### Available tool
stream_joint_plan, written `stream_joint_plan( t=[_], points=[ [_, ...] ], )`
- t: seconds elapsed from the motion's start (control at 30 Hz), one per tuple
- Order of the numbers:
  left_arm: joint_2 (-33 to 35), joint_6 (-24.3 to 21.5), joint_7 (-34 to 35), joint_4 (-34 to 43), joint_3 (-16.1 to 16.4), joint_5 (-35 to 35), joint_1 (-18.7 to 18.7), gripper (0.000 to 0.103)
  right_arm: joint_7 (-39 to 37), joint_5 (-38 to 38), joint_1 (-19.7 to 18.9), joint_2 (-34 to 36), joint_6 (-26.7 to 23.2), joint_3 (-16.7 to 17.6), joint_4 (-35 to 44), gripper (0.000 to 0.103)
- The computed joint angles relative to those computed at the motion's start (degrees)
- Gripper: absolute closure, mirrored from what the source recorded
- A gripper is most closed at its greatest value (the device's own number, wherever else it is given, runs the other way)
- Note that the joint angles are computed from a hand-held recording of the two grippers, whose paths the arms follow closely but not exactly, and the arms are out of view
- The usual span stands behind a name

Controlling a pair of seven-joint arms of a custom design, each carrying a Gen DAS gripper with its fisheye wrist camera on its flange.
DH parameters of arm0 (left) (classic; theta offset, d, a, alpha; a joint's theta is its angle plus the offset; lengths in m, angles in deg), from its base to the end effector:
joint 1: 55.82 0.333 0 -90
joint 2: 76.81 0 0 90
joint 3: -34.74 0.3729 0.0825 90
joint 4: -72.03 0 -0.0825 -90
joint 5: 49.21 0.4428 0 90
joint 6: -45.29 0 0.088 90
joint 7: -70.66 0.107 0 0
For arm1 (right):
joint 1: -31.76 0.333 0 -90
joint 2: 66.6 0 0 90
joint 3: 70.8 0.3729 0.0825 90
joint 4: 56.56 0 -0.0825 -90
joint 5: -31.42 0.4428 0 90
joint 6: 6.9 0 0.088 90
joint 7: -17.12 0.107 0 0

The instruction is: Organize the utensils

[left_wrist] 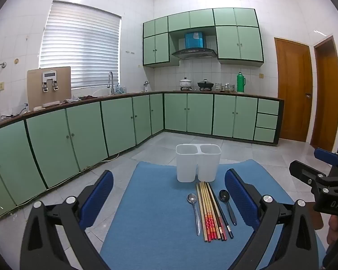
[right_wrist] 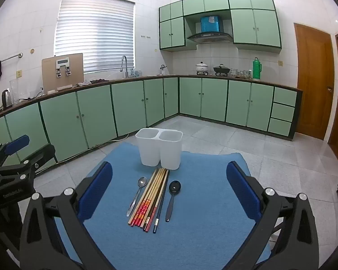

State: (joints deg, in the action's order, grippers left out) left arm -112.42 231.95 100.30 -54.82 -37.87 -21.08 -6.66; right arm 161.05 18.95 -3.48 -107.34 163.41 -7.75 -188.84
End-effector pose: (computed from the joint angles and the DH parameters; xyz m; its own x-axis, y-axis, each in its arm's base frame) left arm 0.4585 -0.3900 0.5654 -0.2131 -0.9764 -0.0347 -0.2854 0.0961 -0.9536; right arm 0.4165 0.3686 0.5811 -0.0034 -0.9998 -0.0203 -0.3904 0.0200 -0.9204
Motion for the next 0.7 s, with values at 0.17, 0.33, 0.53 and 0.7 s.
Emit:
stream_joint_plan(
  t=[0.17,0.33,0.53,0.7],
  points=[
    [-0.1,-0.4,0.0,-0.3,0.5,0.0,-0.8,0.006,0.1,0.0,-0.1,-0.1,0.4,0.1,-0.1,0.005],
    [0.3,-0.3,-0.5,0.2,-0.5,-0.1,0.4,0.006,0.1,0.2,-0.2,-0.1,0.4,0.1,-0.1,0.005],
    [0.4,-0.2,-0.4,0.3,-0.9,0.0,0.7,0.006,0.0,0.3,-0.2,-0.2,0.6,0.2,-0.2,0.005],
    [0.0,-0.1,-0.6,-0.1,-0.5,-0.3,0.5,0.006,0.0,0.3,-0.3,-0.3,0.3,0.2,0.0,0.005]
  ],
)
